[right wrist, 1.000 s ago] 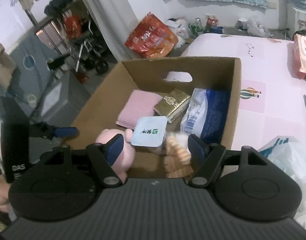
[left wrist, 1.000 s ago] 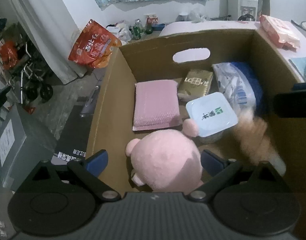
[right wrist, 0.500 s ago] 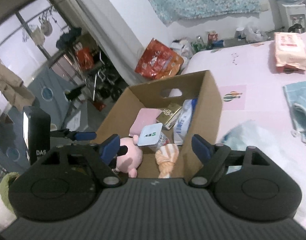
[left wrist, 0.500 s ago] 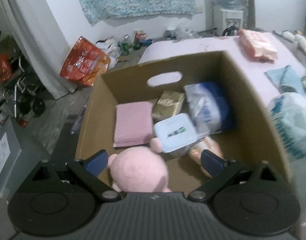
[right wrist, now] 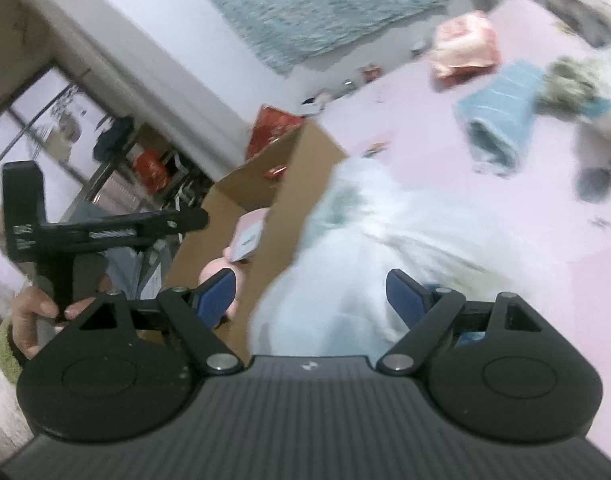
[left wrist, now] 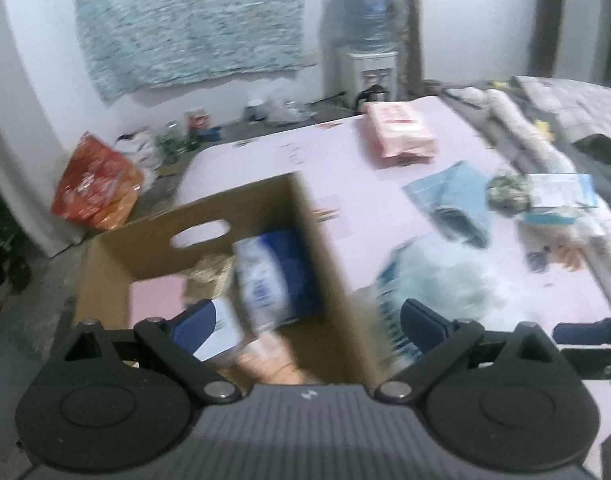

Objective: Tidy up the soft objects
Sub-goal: 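Move both tools back over the bed toward the white cotton swab pack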

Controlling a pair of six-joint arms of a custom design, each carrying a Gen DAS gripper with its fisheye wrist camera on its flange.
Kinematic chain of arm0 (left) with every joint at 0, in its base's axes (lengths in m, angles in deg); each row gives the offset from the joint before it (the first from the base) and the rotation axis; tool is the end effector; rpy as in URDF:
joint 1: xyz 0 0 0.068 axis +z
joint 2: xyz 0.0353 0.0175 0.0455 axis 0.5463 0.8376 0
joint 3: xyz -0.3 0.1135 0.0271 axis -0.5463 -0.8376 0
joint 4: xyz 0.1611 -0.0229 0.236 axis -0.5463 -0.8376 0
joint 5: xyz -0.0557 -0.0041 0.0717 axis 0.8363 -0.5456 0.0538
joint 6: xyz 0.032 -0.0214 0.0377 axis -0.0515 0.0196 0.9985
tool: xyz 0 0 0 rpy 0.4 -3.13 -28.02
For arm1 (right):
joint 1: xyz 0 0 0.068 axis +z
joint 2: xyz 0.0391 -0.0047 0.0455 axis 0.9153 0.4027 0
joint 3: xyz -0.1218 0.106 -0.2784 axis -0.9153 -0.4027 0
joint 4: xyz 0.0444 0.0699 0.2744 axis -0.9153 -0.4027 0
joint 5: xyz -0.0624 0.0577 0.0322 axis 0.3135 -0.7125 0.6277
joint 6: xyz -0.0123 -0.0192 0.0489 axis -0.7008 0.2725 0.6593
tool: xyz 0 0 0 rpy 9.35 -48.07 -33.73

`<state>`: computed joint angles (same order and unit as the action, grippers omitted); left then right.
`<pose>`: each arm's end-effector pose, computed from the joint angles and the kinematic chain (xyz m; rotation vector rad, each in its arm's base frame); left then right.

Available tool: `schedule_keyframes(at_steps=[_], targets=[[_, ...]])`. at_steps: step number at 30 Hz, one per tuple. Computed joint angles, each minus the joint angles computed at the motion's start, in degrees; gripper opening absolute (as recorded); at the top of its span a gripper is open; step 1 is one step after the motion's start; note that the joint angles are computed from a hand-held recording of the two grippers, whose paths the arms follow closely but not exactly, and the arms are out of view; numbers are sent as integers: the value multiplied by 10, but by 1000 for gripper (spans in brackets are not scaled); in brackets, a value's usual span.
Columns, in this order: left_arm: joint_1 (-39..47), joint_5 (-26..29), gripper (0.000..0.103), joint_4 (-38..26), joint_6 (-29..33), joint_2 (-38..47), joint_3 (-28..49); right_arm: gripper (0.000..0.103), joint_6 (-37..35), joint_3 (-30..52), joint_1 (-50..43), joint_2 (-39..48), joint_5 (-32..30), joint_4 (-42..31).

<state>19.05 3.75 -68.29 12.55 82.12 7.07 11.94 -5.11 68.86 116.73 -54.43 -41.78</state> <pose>0.3291 -0.0852 0.2618 0.7007 2.3430 -0.0669 0.1816 0.0218 0.2026 0.4401 2.1984 0.8097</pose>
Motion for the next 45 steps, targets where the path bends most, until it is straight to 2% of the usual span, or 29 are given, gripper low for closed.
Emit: schedule_keyframes(at_steps=[4, 10, 16, 20, 25, 29, 33, 34, 35, 38, 39, 42, 45], targets=[[-53, -1, 100, -18, -26, 31, 38, 83, -31, -25, -98, -33, -48, -28], [-129, -8, 100, -53, -56, 100, 121, 83, -105, -36, -228, -24, -105, -43], [-196, -42, 100, -78, -58, 188, 208, 82, -186, -25, -309, -4, -78, -45], [-225, -58, 100, -98, -58, 247, 267, 82, -259, -17, -350, 9, -30, -21], [-244, -57, 99, -122, -62, 308, 327, 86, -375, 19, -362, 121, 28, 52], [-254, -23, 96, -147, -66, 342, 362, 87, -409, 46, -351, 220, 81, 124], [-267, -11, 85, -144, -66, 356, 368, 85, -391, 64, -395, 293, 28, 174], [-269, -8, 80, -144, -66, 357, 369, 78, -382, 67, -406, 306, 11, 180], [-270, -2, 73, -146, -65, 358, 370, 60, -370, 73, -421, 327, -14, 190], [-273, 15, 60, -159, -62, 359, 373, 30, -346, 99, -444, 381, -53, 176], [-274, 20, 59, -159, -60, 355, 367, 25, -342, 106, -447, 396, -57, 168], [-277, 26, 56, -155, -48, 345, 351, 24, -346, 97, -450, 405, -81, 154], [-279, 31, 55, -157, -43, 336, 338, 24, -366, 75, -425, 378, -75, 131]])
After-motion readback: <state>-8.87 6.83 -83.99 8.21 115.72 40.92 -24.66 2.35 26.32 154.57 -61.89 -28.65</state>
